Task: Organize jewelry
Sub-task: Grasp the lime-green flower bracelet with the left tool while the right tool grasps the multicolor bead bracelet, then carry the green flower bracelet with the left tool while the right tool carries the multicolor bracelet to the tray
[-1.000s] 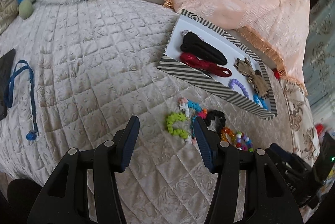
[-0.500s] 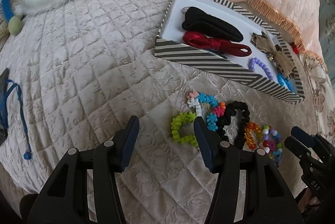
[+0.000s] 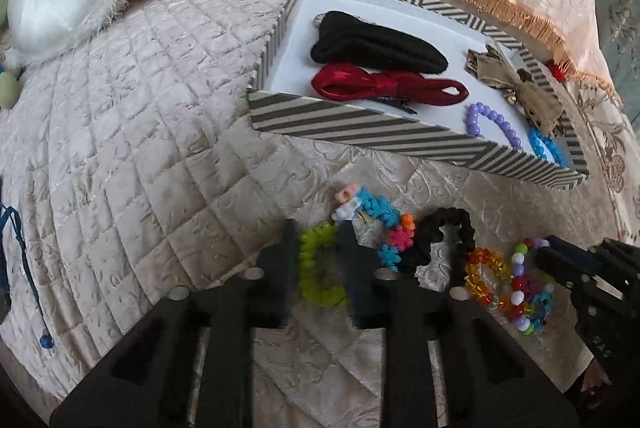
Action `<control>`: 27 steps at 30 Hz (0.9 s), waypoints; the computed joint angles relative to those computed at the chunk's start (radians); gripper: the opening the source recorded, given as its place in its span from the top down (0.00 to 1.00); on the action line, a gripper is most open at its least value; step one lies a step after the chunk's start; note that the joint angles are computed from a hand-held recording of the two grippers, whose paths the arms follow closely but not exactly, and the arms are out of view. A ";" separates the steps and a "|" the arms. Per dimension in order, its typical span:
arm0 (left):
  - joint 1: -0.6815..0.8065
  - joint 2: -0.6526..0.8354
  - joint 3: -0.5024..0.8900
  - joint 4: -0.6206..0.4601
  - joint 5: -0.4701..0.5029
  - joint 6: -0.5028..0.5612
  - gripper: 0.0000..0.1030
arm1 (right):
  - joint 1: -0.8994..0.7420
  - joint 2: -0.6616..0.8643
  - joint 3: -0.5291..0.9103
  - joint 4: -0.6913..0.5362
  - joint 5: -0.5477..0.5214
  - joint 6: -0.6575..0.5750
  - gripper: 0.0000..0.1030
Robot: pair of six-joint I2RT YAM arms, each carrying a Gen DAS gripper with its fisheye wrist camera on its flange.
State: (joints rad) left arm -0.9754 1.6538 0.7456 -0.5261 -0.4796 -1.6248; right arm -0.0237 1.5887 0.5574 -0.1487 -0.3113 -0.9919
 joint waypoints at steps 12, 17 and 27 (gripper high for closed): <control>-0.096 -0.201 0.057 -0.199 -0.118 -0.071 0.90 | -0.092 -0.298 0.066 -0.324 -0.211 -0.008 0.92; -0.125 -0.230 0.143 -0.340 -0.166 -0.094 0.90 | -0.118 -0.363 0.095 -0.395 -0.254 -0.018 0.92; -0.108 -0.205 0.294 -0.464 -0.220 -0.027 0.90 | -0.128 -0.389 0.119 -0.415 -0.273 -0.012 0.92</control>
State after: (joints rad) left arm -1.0834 1.4484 1.0395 -0.9898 -0.6996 -1.6521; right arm -0.1519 1.2000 0.6768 -0.5635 -0.5839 -1.0038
